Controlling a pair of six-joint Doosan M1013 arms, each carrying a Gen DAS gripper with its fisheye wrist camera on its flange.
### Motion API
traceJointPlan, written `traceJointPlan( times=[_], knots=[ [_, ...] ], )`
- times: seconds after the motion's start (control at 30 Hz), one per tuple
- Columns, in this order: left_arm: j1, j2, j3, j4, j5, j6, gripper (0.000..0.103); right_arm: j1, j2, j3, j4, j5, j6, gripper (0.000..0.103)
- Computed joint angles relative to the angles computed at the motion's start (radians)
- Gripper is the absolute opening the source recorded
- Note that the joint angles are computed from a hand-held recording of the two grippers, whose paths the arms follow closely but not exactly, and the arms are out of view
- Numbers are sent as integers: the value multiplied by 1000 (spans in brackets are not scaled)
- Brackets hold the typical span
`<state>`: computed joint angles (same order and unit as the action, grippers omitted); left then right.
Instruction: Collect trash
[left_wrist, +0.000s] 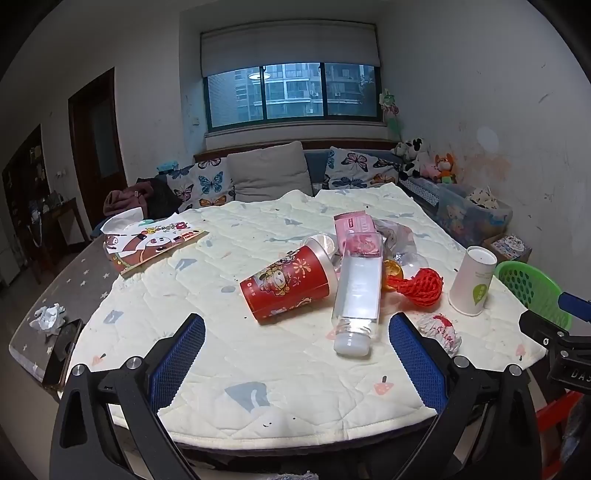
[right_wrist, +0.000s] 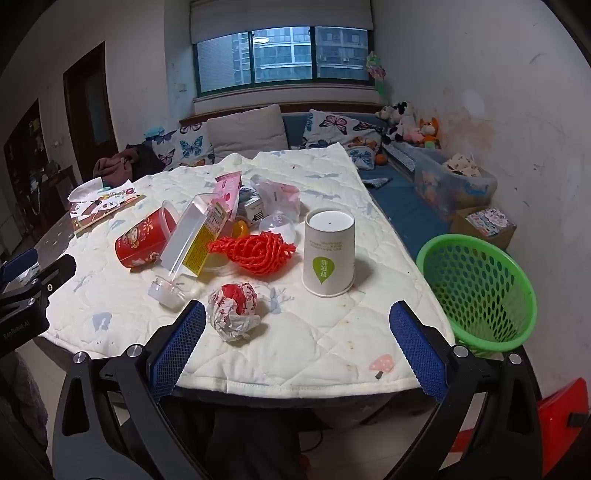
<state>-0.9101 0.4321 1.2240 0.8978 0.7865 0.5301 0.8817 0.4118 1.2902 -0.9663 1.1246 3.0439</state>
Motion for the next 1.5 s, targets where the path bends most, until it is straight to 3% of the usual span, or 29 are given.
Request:
traceJointPlan(
  times=[1.5],
  knots=[
    [-2, 7, -9, -40, 9, 2, 97, -2, 1, 2, 14, -13, 14, 99]
  ],
)
